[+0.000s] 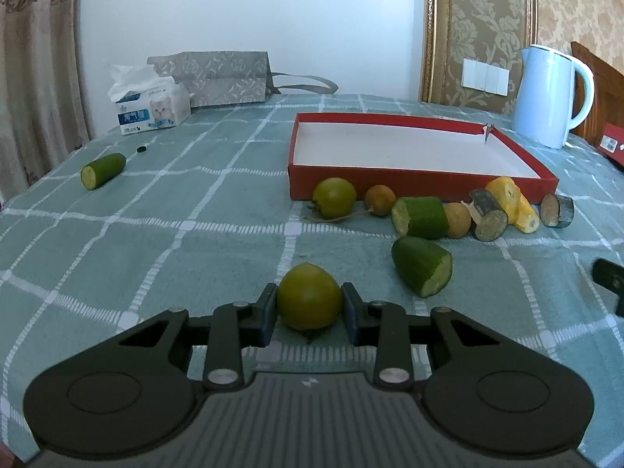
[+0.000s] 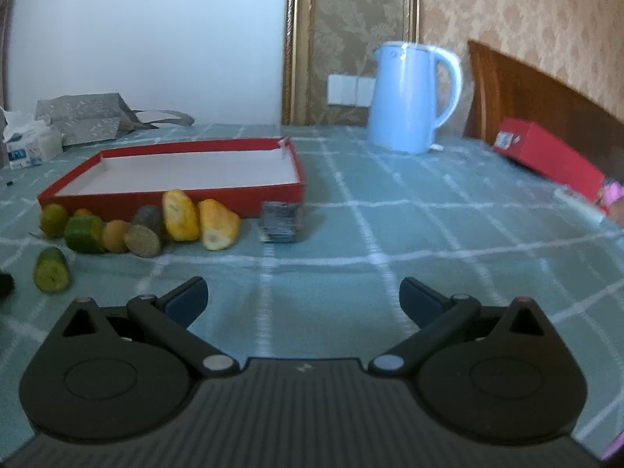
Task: Organize fruits
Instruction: 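Grasp the green cucumber chunk with the right tool while the left tool holds the lime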
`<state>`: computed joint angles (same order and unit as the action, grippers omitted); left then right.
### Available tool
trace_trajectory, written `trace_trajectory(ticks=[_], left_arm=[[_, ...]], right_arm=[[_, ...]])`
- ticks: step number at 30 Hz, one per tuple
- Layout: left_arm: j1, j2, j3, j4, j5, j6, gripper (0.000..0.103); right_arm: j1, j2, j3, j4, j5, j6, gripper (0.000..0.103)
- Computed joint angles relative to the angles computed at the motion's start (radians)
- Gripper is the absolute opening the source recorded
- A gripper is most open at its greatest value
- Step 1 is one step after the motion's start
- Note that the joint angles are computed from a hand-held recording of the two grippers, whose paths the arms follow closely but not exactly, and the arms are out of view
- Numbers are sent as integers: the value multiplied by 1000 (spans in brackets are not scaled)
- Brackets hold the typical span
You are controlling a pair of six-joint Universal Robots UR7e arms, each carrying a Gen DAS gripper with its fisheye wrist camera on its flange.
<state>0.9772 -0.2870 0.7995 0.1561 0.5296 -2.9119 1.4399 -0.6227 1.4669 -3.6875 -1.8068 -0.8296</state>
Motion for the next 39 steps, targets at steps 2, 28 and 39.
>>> trace_trajectory(ticks=[2, 28, 39], left_arm=[[2, -5, 5, 2, 10, -7, 33], [21, -161, 217, -132, -3, -31, 33], [33, -195, 258, -150, 6, -44, 33]], right_arm=[[-15, -23, 27, -12, 35, 2, 103], [90, 23, -90, 467, 193, -181, 88], [115, 99, -196, 592, 106, -202, 48]])
